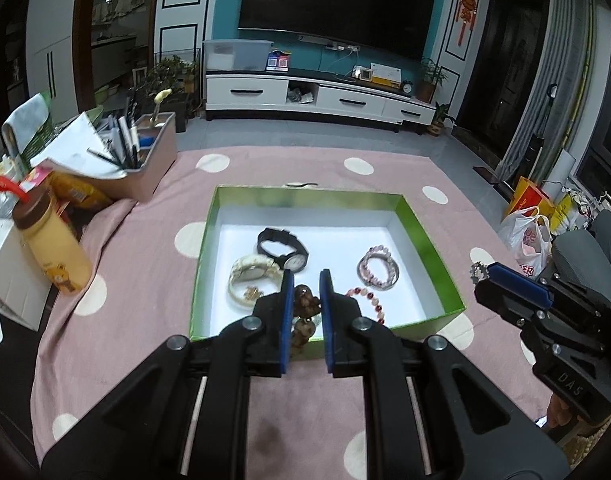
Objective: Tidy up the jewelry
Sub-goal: 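Carry the wooden bracelet and silver ring over the green box with both tools, then open both tools to drop the wooden bracelet and ring into the box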
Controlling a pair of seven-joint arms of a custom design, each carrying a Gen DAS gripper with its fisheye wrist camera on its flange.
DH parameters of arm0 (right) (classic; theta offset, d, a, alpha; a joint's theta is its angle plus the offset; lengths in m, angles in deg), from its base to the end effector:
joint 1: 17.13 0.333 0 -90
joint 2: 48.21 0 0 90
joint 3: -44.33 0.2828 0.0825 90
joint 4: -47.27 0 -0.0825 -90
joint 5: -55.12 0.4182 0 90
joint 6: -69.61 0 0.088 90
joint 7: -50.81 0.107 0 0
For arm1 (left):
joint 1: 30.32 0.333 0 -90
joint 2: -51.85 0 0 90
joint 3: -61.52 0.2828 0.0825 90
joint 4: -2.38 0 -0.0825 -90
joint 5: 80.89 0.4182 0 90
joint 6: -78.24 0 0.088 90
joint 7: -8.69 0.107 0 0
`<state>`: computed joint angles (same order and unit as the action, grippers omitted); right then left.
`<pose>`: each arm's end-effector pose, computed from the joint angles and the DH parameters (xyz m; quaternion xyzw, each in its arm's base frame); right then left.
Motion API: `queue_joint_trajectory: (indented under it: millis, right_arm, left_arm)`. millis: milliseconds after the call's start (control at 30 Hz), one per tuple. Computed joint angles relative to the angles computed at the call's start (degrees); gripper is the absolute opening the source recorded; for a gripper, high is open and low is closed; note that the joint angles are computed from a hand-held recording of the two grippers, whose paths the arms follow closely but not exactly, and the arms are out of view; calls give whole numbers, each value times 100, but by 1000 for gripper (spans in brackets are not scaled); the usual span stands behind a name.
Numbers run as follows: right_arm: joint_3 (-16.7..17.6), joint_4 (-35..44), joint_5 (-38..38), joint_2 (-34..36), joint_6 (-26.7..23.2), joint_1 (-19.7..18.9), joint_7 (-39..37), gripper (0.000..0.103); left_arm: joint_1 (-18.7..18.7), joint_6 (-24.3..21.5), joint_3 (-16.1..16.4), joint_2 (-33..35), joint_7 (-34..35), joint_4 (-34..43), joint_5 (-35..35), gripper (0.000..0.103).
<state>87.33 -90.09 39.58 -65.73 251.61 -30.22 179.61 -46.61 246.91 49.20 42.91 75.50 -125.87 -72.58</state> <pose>0.4527 0.3066 0.4655 -0.6795 0.5492 -0.2382 0.4241 0.5041 -0.2898 0.4864 -0.5622 0.7137 -0.3720 0.1902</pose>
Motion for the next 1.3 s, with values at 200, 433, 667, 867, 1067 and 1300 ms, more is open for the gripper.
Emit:
queue_joint_trajectory:
  millis: [200, 433, 667, 867, 1067, 1300]
  right_arm:
    - [278, 199, -219, 174, -2, -447, 137, 20]
    - [414, 370, -549, 395, 22, -751, 301, 20]
    - [208, 619, -1007, 834, -60, -700, 549, 20]
    - [-577, 909, -758, 1364, -213, 50, 231, 20]
    - [-1041, 1238, -361, 1821, -500, 541, -275, 20]
    - [-1528, 1583, -344, 2241, -897, 1052, -334, 20]
  left_arm:
    - [37, -129, -81, 419, -24, 534, 183, 12]
    - [56, -288, -148, 903, -15, 1109, 379, 12]
    - [71, -513, -195, 1379, 125, 1651, 278, 12]
    - [88, -912, -228, 1990, 291, 2358, 52, 12]
    - [82, -1236, -261, 2500, 374, 2890, -44, 12]
    - [-141, -1675, -138, 2997, 202, 3420, 411, 13]
